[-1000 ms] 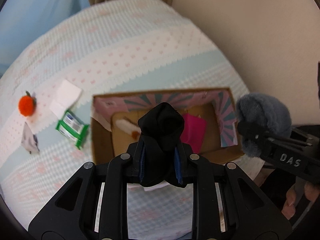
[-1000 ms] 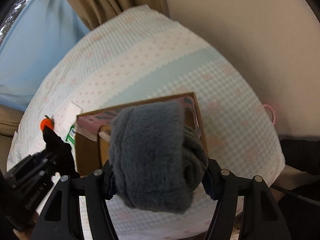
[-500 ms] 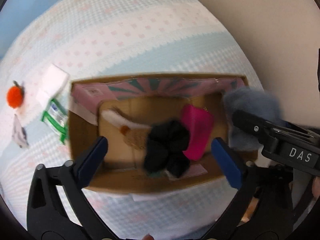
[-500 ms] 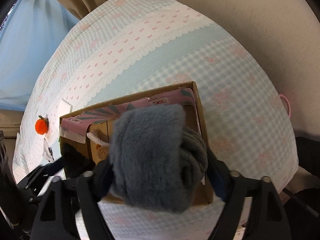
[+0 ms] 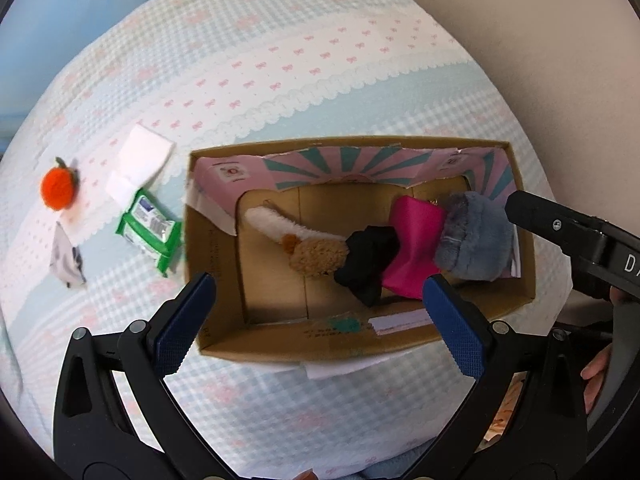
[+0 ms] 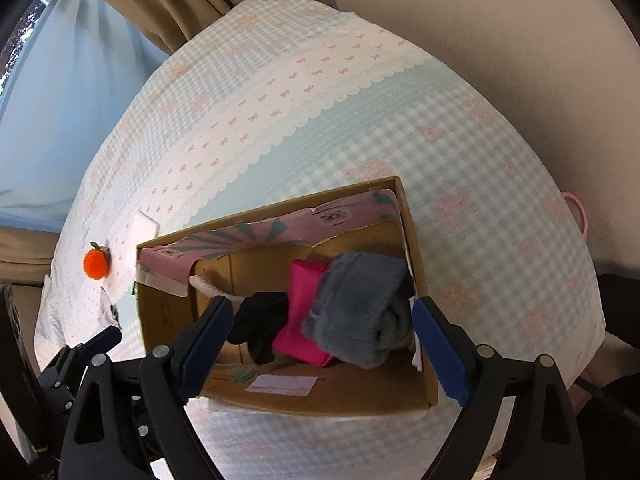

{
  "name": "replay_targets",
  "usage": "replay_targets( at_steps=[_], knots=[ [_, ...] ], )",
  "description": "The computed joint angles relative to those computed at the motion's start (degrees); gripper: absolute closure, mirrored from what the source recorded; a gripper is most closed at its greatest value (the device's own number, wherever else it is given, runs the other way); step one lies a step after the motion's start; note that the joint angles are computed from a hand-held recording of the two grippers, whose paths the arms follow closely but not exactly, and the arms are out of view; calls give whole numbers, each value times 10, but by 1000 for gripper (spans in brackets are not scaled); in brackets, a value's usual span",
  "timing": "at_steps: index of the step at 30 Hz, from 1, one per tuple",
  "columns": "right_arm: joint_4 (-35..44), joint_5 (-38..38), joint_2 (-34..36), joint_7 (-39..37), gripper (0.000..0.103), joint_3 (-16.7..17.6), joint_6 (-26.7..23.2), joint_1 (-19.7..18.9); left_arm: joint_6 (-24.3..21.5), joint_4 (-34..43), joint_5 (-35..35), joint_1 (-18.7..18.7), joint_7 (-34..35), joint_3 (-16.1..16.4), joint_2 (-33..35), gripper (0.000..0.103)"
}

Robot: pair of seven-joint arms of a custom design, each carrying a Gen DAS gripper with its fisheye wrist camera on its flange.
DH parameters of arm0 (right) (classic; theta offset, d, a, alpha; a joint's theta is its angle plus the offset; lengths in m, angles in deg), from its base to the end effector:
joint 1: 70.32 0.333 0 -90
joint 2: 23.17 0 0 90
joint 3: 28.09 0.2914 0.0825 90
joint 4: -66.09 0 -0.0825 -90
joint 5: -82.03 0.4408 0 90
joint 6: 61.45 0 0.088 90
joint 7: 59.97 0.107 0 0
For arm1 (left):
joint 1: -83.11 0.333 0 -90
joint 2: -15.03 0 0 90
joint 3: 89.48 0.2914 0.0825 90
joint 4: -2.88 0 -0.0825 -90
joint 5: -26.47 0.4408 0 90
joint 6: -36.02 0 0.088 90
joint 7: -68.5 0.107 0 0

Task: Organize soft objects
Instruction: 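Withdraw both tools from the box toward the remaining items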

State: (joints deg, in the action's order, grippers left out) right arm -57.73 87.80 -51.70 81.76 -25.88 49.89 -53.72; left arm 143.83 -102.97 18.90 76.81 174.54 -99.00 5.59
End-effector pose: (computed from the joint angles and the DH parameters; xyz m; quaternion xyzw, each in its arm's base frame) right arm 0.4648 0.1681 0.5914 -0.4616 0.8752 0.0154 0.1441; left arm 0.5625 -0.1752 0.5782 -0.4948 0.8619 -0.1054 0.0336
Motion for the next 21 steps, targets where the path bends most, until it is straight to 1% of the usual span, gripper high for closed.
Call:
replay_targets(
  at_steps=[7, 11, 14, 17, 21],
  knots=[
    [32, -27, -6, 14, 14, 18, -15, 4, 1, -2, -39, 13, 10, 18, -33, 0],
    [64, -48, 0, 27, 14, 30, -38, 7, -5, -3, -66, 23, 27, 31, -58, 0],
    [91, -68, 5, 40, 14, 41, -50, 10, -3, -1, -72, 32, 39, 39, -77, 0],
    [122, -94, 13, 54, 14, 54, -62, 12, -20, 15, -95, 42, 54, 55, -83, 0],
    [181, -139, 42, 69, 14, 79, -88, 20, -36, 36, -129, 61, 83, 79, -92, 0]
  ],
)
